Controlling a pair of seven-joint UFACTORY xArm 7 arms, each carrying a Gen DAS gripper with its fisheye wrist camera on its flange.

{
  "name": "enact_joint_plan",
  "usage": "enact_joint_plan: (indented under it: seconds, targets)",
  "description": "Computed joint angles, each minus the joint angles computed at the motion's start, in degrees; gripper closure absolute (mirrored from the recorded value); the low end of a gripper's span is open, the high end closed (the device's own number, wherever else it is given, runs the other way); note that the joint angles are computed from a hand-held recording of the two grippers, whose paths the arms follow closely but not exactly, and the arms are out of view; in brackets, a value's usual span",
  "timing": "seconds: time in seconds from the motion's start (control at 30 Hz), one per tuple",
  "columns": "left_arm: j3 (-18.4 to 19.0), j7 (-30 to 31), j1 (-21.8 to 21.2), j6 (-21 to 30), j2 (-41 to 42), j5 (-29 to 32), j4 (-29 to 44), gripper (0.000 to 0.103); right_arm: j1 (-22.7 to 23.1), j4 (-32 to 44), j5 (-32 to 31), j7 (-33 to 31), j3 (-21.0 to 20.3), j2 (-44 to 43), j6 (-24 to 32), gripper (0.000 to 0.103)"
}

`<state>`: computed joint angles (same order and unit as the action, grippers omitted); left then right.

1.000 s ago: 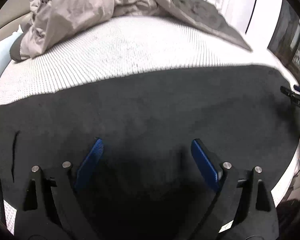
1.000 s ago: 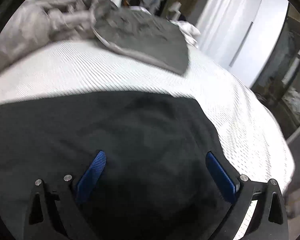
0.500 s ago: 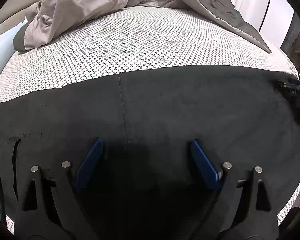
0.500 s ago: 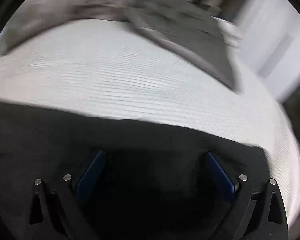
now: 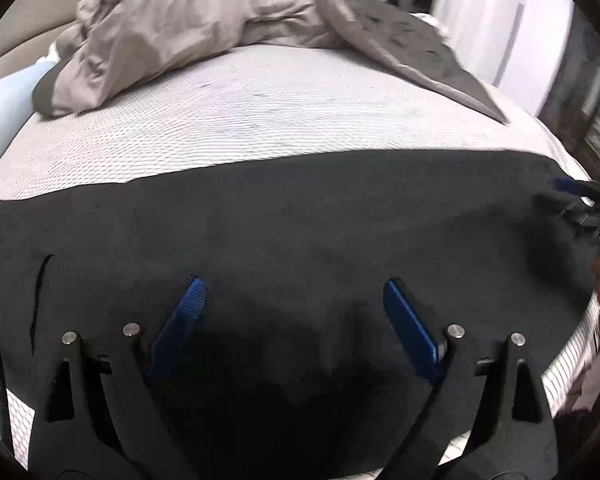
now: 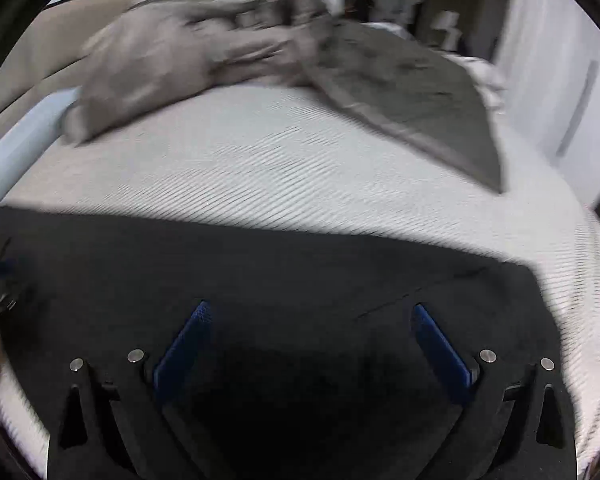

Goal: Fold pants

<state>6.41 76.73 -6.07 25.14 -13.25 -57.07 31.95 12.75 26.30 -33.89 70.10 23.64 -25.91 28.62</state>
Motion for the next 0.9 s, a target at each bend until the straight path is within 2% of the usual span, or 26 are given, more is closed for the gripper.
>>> enact_joint_plan:
  seconds: [0.03, 0.1, 0.13, 0.2, 0.23, 0.27, 0.37, 0.43, 0.5, 0.6, 0.67, 0.77, 0.8, 0.9]
  targets:
    - [-0.08, 0.9, -0.27, 0.4, -1.36, -0.19, -1.21, 0.013, 1.13, 0.94, 0.43, -0.06, 1.16, 1.89, -0.04, 0.002]
    - [-0.49, 0.97, -0.75, 0.4, -3.54, 1.2, -3.74, 0.013, 4.81, 2.25, 1.06, 1.21, 4.79, 4.33, 3.29, 0.002]
    - [-0.83, 0.3, -0.95, -0.27, -4.09, 2.38, -4.78, 0.013, 5.93, 2.98, 0.59, 0.97, 5.18, 6.51, 4.36, 0.002]
    - [-0.84, -0.92, -1.41, -2.0, -4.63, 4.39, -6.48, 0.013, 6.18, 3.06, -2.55, 1.97, 6.35, 9.61, 6.01, 0.002]
    - [-0.83, -2.0, -1.43, -3.08, -4.71, 5.62, -7.09, 0.013, 8.1, 2.49, -2.95, 3.47, 6.12, 8.69, 7.95, 0.001]
    - [-0.3, -2.48, -1.6, -3.86, -4.98, 6.24, -7.61, 0.013, 10.45, 1.01, -2.49, 3.79, 4.14, 6.62, 9.87, 0.001]
    - [1.91, -3.22, -2.11, -3.85, -6.19, 7.47, -8.19, 0.013, 12.63, -3.41, 2.16, 4.58, 3.6, -2.29, 22.48, 0.001]
    - [2.57, -4.16, -2.43, -4.18, -7.29, 7.95, -8.69, 0.013, 13.76, -7.63, 5.11, 5.94, 1.96, -8.29, 26.82, 0.001]
    - [4.01, -3.74, -3.61, -2.78, -9.37, 7.45, -9.29, 0.013, 15.16, -12.89, 8.06, 6.79, -0.49, -16.1, 25.65, 0.001]
    - [5.46, -1.42, -6.78, -1.56, -14.19, 4.57, -11.27, 0.013, 16.45, -15.4, 10.72, 7.19, 0.38, -22.59, 26.91, 0.001]
    - [4.72, -1.04, -9.21, -1.18, -17.27, 3.86, -13.43, 0.013, 17.75, -16.78, 12.26, 7.94, 1.21, -25.88, 25.85, 0.001]
    - [2.11, -2.39, -12.19, -0.75, -20.4, 6.42, -17.02, 0.013, 17.32, -16.04, 13.12, 9.4, 3.43, -24.45, 22.48, 0.001]
    - [1.4, -2.65, -13.52, -1.52, -21.14, 7.22, -18.16, 0.013, 15.16, -14.4, 10.73, 7.72, 2.65, -21.23, 18.57, 0.001]
    - [-1.7, -4.63, -16.96, -6.56, -22.59, 10.12, -21.78, 0.013, 12.56, -9.97, 6.16, 5.36, 6.23, -12.83, 12.32, 0.001]
